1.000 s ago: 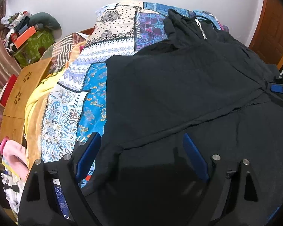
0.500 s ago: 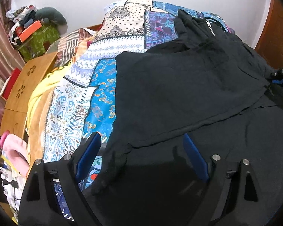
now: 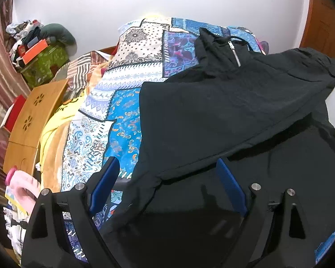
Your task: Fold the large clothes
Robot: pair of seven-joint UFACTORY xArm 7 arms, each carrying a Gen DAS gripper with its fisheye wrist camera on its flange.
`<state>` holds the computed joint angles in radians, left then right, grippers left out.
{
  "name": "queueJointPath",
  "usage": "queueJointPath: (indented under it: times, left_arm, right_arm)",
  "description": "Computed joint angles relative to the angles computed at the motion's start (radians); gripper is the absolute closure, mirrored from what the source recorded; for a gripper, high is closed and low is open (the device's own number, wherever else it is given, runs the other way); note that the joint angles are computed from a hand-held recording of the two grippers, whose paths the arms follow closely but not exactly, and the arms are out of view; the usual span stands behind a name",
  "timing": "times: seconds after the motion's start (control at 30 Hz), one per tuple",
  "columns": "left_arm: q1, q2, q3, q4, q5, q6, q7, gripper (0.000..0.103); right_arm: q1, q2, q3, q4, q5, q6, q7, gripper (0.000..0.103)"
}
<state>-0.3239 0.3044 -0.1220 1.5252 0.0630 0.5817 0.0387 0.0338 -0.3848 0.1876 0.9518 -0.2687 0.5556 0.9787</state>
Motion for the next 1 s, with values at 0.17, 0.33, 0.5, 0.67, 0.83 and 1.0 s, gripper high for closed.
queueJointPath:
  times: [0.17,0.33,0.5,0.67,0.83,1.0]
  left_arm:
    - [-0.002,-0.014,-0.010,-0.015,-0.013,-0.003,0.011,0.015]
    - [-0.006,-0.033,-0.016,-0.033,-0.023,-0.008,0.017,0.015]
    - [-0.010,-0.048,-0.019,-0.044,-0.030,-0.016,0.018,0.015]
    - [-0.018,-0.055,-0.021,-0.045,-0.026,-0.017,0.010,0.015]
    - [-0.019,-0.073,-0.033,-0.054,-0.049,-0.032,0.028,0.015]
    - [-0.025,-0.072,-0.044,-0.031,-0.070,-0.045,0.049,0.015]
  right_arm:
    - [-0.008,-0.016,0.004,-0.047,-0.016,0.058,0.039,0.091]
    - [0.033,-0.006,-0.072,-0.125,0.126,0.053,-0.021,0.090]
    - [0.041,-0.037,-0.076,-0.161,0.174,0.057,-0.059,0.086]
    - [0.054,-0.070,-0.080,-0.142,0.212,0.100,-0.107,0.084]
    - [0.003,-0.121,-0.019,-0.113,0.114,0.175,-0.064,0.082]
    - [-0.036,-0.252,-0.002,-0.143,0.067,0.214,-0.017,0.062]
